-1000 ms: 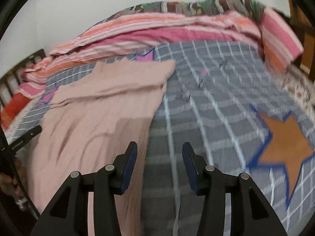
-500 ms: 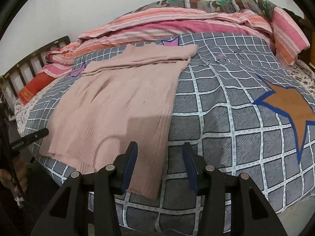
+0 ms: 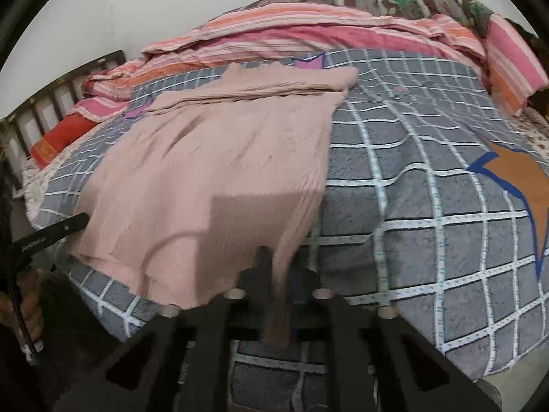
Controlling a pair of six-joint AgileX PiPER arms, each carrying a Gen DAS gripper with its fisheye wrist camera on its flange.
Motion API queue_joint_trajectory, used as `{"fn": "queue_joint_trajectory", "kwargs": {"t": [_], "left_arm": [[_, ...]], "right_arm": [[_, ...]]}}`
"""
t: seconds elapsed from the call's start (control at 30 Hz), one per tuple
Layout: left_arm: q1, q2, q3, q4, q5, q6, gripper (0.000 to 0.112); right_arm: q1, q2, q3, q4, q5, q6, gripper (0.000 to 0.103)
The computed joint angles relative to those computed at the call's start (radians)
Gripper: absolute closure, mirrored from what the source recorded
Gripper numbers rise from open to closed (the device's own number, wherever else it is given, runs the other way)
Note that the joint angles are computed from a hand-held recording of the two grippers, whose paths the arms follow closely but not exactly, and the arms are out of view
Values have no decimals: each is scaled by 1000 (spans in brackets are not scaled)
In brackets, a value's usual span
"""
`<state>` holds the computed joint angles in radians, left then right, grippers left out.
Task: Fold small clothes
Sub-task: 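Move both grippers down to the hem of the sweater, then grasp the hem with the left gripper while the right gripper grasps the hem too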
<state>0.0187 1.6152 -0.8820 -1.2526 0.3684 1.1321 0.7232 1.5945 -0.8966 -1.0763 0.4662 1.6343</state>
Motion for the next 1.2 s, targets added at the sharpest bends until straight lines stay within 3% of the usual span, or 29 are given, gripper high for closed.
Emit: {"fn": "queue_joint_trajectory", "kwargs": {"t": [0.13,0.23,0.27,0.37,0.47,0.73,0.9,1.13,1.2], "left_arm": [[82,-13,19,-125,54,91,106],[101,2,11,-96,87,67,105],[89,0,10,-80,76,62,105],[76,3,-2,-31,82,28,103],[61,29,-55,62,79,-86,88],[44,97,-156,67,118,-113,86],[75,70,-87,63,203,-70,86],[83,22,-1,-7,205,-20,85],[83,29,-22,22,214,-64,90]], "right_arm": [[37,-86,85,-201,95,277,99],[-17,-145,151,-210,27,370,99],[-29,-141,152,-193,10,364,99],[3,-110,111,-152,63,293,96],[-11,-92,82,-112,21,214,89],[-121,-23,-23,80,-71,-19,82],[-92,-63,37,97,-88,-10,82],[-53,-90,109,58,-121,81,79],[-53,-73,85,90,-108,39,90]]}}
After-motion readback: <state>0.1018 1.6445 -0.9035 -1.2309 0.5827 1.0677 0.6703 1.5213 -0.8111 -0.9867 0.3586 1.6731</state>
